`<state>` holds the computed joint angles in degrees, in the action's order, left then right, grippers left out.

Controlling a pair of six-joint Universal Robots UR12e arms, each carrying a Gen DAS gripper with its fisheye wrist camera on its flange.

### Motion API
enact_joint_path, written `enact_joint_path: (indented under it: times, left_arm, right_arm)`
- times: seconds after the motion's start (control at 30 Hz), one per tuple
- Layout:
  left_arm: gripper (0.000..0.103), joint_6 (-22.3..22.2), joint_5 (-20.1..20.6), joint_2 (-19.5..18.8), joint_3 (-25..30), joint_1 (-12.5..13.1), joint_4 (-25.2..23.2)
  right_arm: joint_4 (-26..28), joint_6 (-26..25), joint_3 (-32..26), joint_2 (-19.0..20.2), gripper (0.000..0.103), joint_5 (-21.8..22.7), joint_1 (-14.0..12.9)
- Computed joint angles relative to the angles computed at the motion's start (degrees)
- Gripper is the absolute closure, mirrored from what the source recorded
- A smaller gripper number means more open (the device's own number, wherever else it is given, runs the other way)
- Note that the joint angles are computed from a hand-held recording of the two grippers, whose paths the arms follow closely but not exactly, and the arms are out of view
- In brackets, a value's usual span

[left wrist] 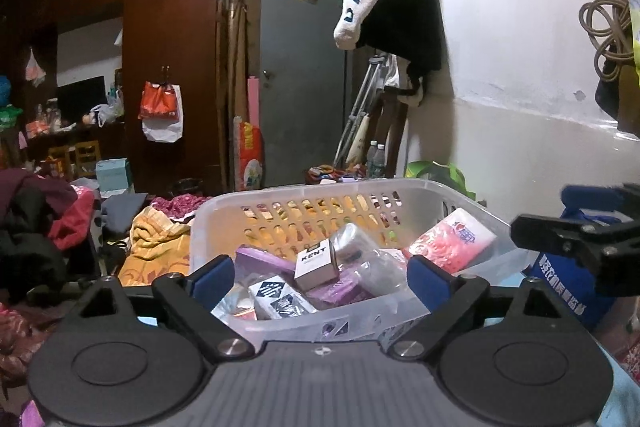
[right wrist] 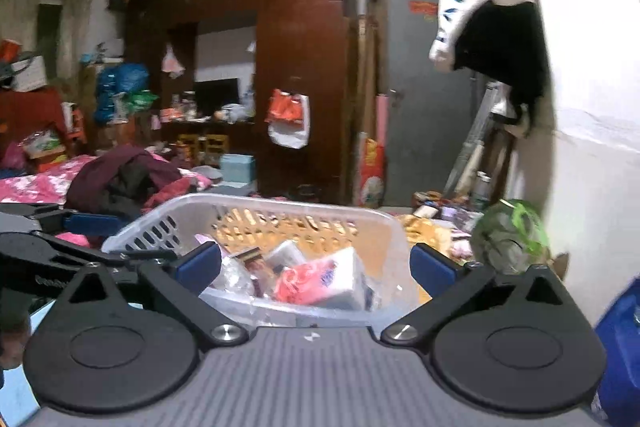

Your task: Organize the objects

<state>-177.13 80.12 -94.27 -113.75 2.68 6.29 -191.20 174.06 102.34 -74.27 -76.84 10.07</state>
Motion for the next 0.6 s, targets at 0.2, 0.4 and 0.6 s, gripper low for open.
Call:
enact_joint_path:
  times: [0.2,0.4,0.6]
  left_arm:
    - [0.008,1.54,1.15,1.23,-0.53,-0.56,-1.13]
    - [0.008,3.64,4.97,1.8,-1.04,-2.24,-1.19]
    - [0.008,3.1,3.61,2.01,-1.35,-2.1,-1.83]
  right_arm:
    - [4.55,0.24,0.16,-1.03,0.0,0.19,-0.58]
    - [3.82,-0.07,1.06,-1.05,0.0,0.05,-0.98]
    - [4.96,0.87,1.41,-1.36,0.0,2.01,-1.61]
